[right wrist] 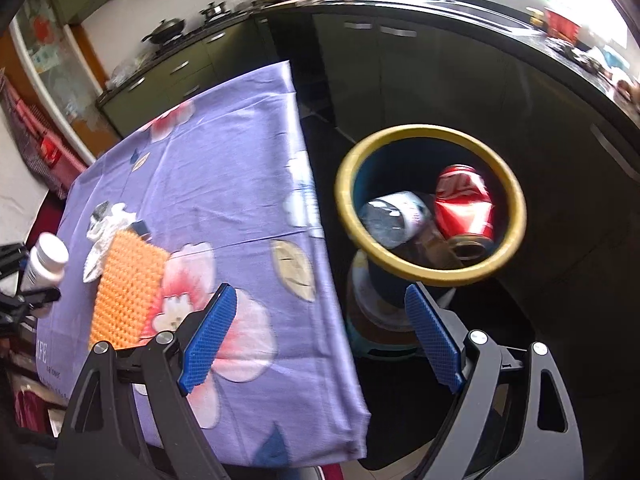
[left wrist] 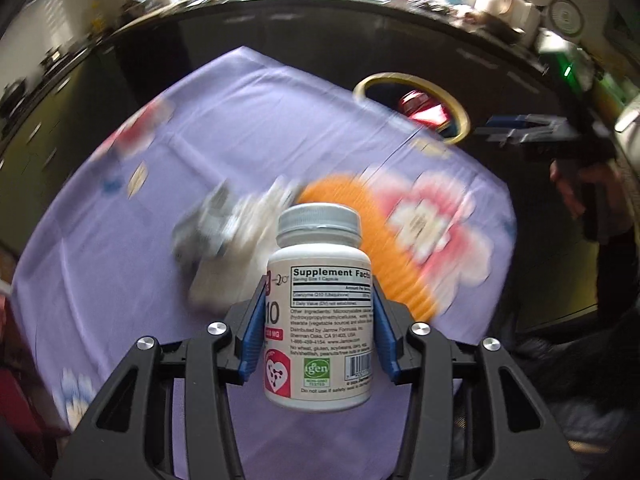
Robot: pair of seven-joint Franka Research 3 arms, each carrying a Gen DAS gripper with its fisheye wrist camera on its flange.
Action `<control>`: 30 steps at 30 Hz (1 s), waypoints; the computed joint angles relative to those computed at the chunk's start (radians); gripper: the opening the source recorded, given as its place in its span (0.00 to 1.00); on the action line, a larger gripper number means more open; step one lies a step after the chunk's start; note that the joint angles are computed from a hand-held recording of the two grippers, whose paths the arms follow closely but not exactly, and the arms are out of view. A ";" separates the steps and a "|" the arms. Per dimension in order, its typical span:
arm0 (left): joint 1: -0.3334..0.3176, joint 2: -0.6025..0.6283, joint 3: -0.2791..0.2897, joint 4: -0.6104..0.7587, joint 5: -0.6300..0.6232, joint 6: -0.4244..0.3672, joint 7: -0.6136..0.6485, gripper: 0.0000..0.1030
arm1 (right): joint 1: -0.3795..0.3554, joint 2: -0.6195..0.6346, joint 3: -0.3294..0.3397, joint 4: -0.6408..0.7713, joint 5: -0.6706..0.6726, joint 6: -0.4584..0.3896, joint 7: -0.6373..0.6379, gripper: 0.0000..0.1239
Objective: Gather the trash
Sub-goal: 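Carry the supplement bottle over the bin and release it with the left gripper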
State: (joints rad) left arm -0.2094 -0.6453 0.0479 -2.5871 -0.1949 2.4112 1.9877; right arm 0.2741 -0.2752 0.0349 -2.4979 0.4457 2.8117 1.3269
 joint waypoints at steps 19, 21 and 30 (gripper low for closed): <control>-0.089 1.040 -0.202 1.045 -0.079 -0.110 -0.053 0.50 | -0.139 -0.023 -0.073 -0.090 -0.043 0.048 0.078 0.69; -0.069 1.073 -0.229 1.081 -0.078 -0.103 -0.068 0.52 | -0.146 -0.022 -0.069 -0.090 -0.044 0.049 0.079 0.69; 0.106 0.771 -0.340 0.747 -0.279 0.047 0.080 0.54 | -0.116 -0.002 -0.069 -0.078 0.004 0.046 0.034 0.69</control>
